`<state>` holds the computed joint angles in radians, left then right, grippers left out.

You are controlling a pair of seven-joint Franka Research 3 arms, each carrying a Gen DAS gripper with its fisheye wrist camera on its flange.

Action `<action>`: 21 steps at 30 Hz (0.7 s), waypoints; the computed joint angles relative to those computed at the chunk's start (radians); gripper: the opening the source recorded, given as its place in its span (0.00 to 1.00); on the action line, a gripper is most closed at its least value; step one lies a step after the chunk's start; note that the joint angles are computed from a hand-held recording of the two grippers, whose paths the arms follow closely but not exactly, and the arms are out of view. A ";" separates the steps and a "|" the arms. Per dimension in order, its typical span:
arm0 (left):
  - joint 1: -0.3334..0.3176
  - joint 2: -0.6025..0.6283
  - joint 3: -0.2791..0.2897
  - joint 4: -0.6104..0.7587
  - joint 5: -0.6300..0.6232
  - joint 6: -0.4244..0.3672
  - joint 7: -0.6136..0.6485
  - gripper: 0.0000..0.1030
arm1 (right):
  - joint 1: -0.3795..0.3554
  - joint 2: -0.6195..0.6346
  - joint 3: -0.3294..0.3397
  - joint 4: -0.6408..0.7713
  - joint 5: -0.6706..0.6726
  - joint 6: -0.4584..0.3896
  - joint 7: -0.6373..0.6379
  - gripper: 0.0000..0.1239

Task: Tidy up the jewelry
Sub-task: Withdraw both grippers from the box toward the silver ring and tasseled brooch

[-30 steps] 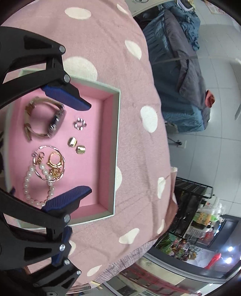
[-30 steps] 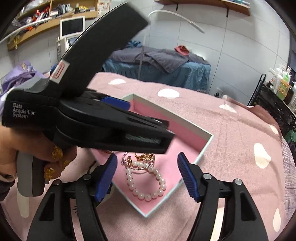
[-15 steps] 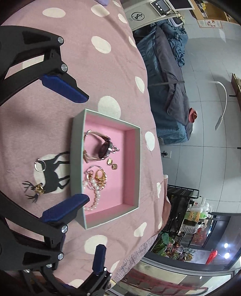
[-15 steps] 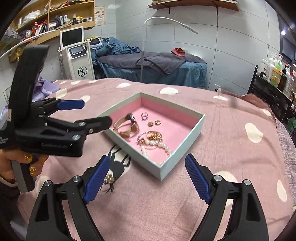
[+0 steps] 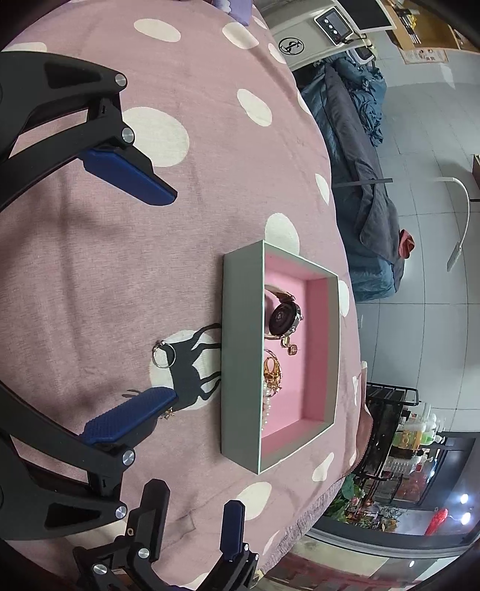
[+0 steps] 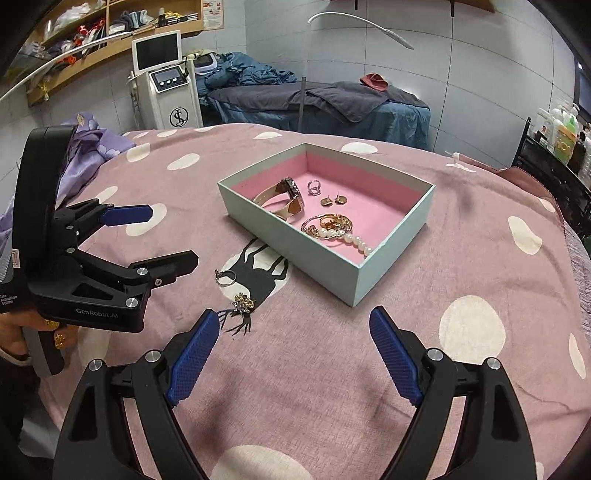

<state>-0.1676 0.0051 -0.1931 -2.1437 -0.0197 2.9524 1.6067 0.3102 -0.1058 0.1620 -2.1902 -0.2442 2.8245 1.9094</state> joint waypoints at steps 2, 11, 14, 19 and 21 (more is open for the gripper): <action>0.001 -0.001 0.001 -0.006 0.035 0.004 -0.041 0.94 | 0.005 0.002 0.000 -0.002 0.007 -0.006 -0.012 0.66; -0.005 -0.012 0.003 -0.036 0.069 0.008 -0.051 0.94 | 0.037 0.031 -0.012 0.023 0.097 -0.054 -0.120 0.62; -0.005 -0.008 0.003 -0.034 0.035 -0.003 -0.029 0.91 | 0.046 0.044 -0.016 0.033 0.128 -0.069 -0.156 0.58; -0.004 0.001 0.000 -0.028 -0.025 -0.023 0.017 0.81 | 0.060 0.078 -0.024 0.069 0.188 -0.106 -0.215 0.45; -0.002 0.004 -0.001 -0.024 -0.057 -0.030 0.041 0.77 | 0.064 0.096 -0.027 0.088 0.185 -0.118 -0.220 0.43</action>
